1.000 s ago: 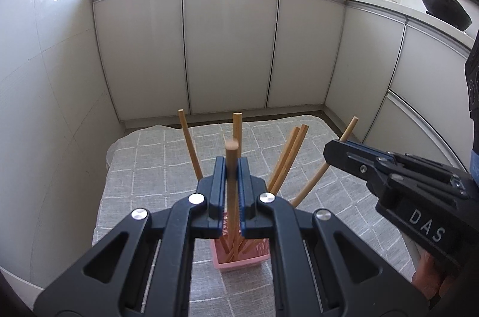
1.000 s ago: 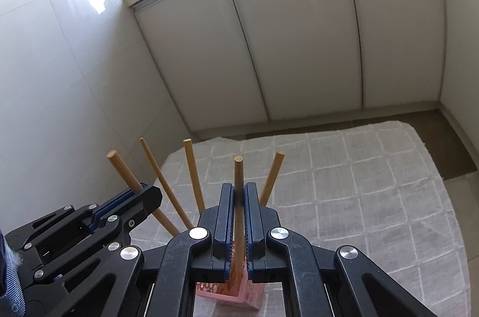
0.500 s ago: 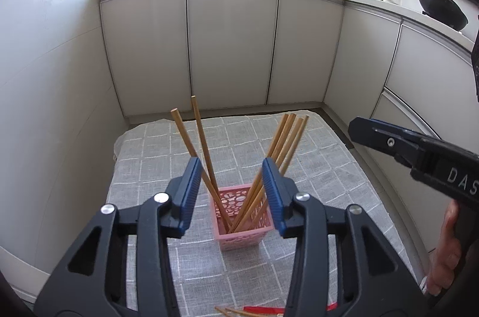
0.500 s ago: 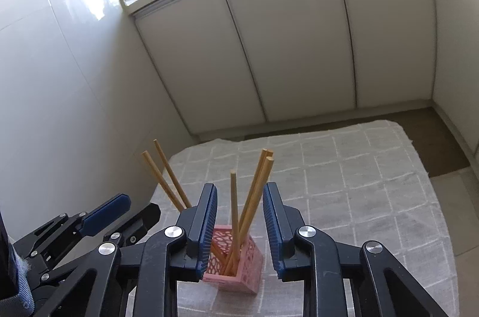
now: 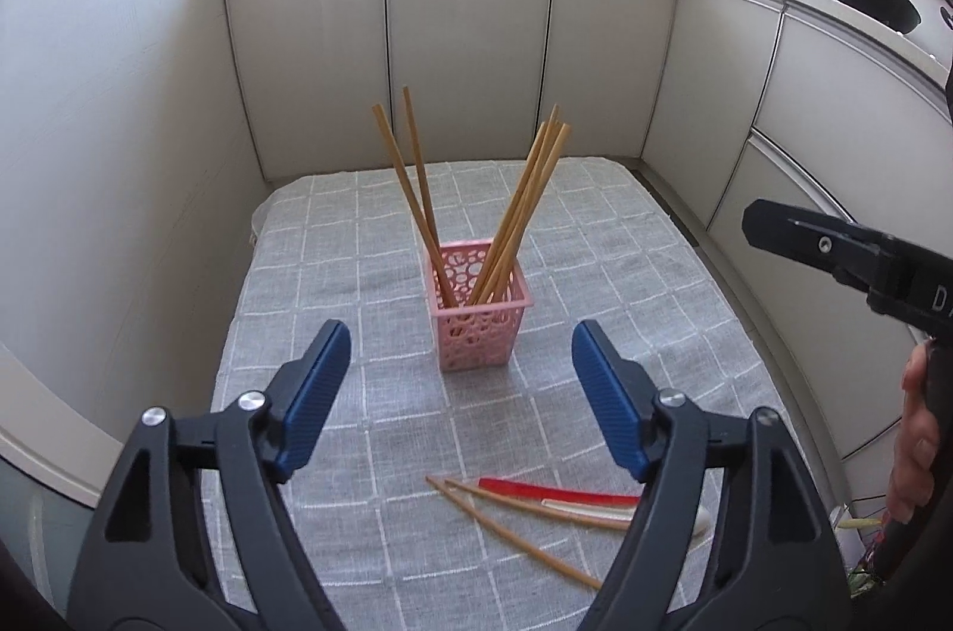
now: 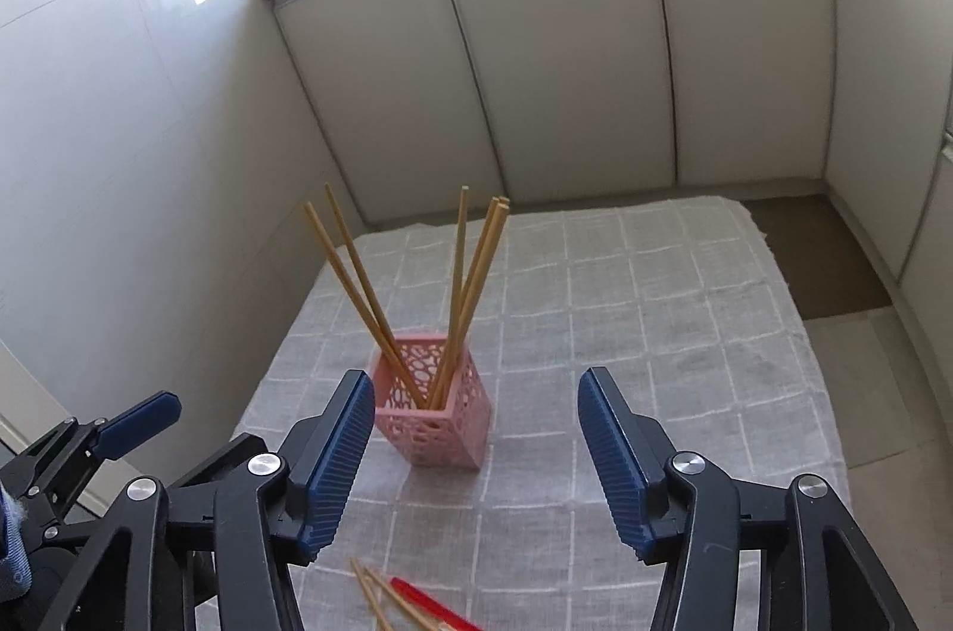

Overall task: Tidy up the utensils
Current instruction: 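Lift both open tools and move them back over the remaining chopsticks, then grasp a chopstick with the left tool while the right tool grasps the last chopstick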

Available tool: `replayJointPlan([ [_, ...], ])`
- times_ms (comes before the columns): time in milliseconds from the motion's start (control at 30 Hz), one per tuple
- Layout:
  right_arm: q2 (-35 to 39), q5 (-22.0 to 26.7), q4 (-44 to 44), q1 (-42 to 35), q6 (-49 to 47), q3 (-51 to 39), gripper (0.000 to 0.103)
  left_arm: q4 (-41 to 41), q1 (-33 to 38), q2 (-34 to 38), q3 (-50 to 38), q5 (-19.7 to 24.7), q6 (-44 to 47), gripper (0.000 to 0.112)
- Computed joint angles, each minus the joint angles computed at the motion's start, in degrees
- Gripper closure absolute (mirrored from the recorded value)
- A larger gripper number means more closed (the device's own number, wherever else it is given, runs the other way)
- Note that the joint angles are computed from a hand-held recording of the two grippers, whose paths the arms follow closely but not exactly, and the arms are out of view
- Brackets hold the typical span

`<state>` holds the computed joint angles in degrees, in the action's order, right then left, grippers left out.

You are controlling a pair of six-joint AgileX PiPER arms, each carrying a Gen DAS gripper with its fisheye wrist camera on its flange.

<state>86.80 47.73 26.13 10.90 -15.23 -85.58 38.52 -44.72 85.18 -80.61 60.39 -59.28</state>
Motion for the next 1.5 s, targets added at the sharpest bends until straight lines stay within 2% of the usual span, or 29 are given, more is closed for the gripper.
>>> replayJointPlan([
  [167, -3.2, 0.9, -0.1, -0.4, -1.0, 4.6, 0.033, -3.1, -1.7, -1.1, 2.2, 3.0, -1.4, 0.031],
  [533, -4.0, 2.9, -4.1, -0.3, 1.5, 10.8, 0.025, -9.2, -2.0, -1.2, 9.4, 2.4, -3.6, 0.031],
  [633, -3.1, 4.3, -9.7, 1.1, 6.5, 11.4, 0.025, -16.3, 1.0, -1.3, 11.4, -0.6, -0.8, 0.031],
  [767, -1.2, 5.8, -12.0, 1.7, 7.7, 11.5, 0.025, -25.1, 5.4, -0.7, 14.2, -5.4, 3.1, 0.031],
  [900, 0.8, 6.6, -13.5, 2.2, 9.2, 11.3, 0.025, -31.1, 8.5, 1.4, 15.8, -8.9, 5.3, 0.046],
  [1033, 2.7, 7.6, -13.7, 2.3, 9.7, 10.9, 0.025, -31.1, 9.4, 5.1, 15.1, -9.1, 4.2, 0.069],
  [1100, 3.2, 7.6, -14.3, 2.6, 9.9, 10.9, 0.025, -31.6, 9.8, 6.7, 14.5, -9.4, 4.1, 0.075],
  [1500, 5.2, 8.2, -15.9, 3.5, 10.0, 10.6, 0.025, -30.3, 9.3, 14.1, 10.6, -9.5, 2.0, 0.095],
])
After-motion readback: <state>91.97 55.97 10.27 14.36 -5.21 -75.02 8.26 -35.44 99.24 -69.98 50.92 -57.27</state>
